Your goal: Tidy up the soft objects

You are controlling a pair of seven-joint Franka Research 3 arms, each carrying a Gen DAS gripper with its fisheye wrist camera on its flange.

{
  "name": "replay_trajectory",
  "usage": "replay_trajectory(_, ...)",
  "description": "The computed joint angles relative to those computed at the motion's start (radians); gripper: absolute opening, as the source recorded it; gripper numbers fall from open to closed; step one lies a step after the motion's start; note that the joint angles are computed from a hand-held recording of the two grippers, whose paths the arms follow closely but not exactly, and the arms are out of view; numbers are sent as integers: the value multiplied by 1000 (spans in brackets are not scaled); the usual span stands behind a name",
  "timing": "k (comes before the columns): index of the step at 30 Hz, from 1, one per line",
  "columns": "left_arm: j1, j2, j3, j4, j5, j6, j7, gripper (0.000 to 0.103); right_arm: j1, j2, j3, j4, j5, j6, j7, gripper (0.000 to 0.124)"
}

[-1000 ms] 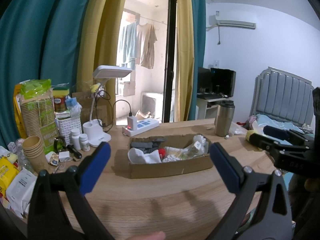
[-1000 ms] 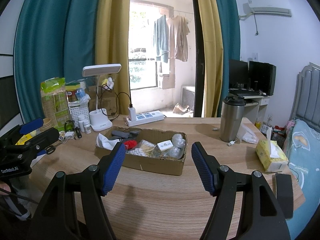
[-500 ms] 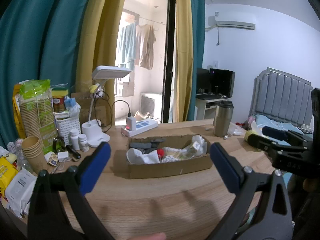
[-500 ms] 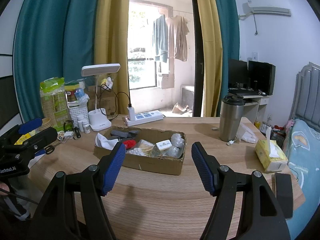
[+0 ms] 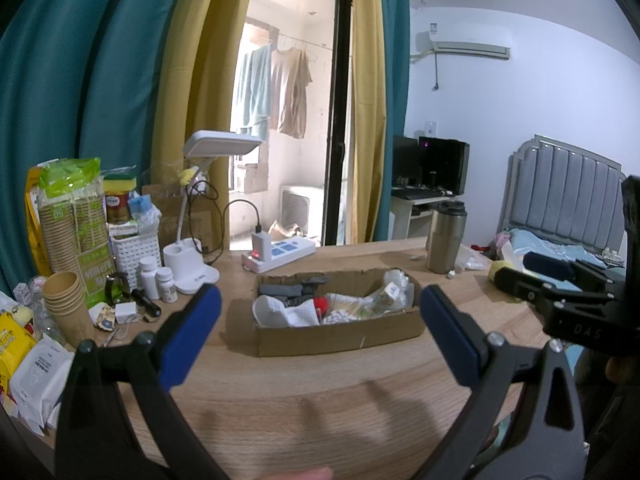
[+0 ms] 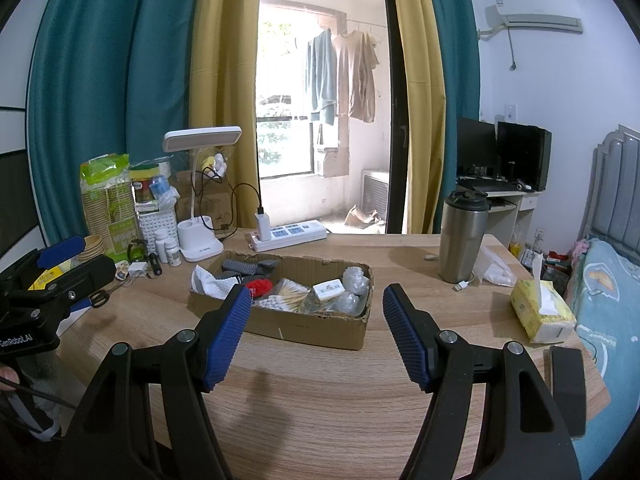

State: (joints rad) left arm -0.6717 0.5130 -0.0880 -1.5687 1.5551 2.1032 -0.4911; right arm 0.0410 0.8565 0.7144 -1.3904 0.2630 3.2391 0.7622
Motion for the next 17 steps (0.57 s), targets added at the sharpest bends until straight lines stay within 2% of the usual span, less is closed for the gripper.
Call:
replay_trajectory(15, -5, 18, 2, 24, -4, -2, 16, 100, -1, 2, 1, 2, -2, -1, 0, 72)
replay_trajectory(17, -3, 24, 4, 30, -4, 21, 20, 100, 2, 2, -2, 6, -2, -5, 1, 72)
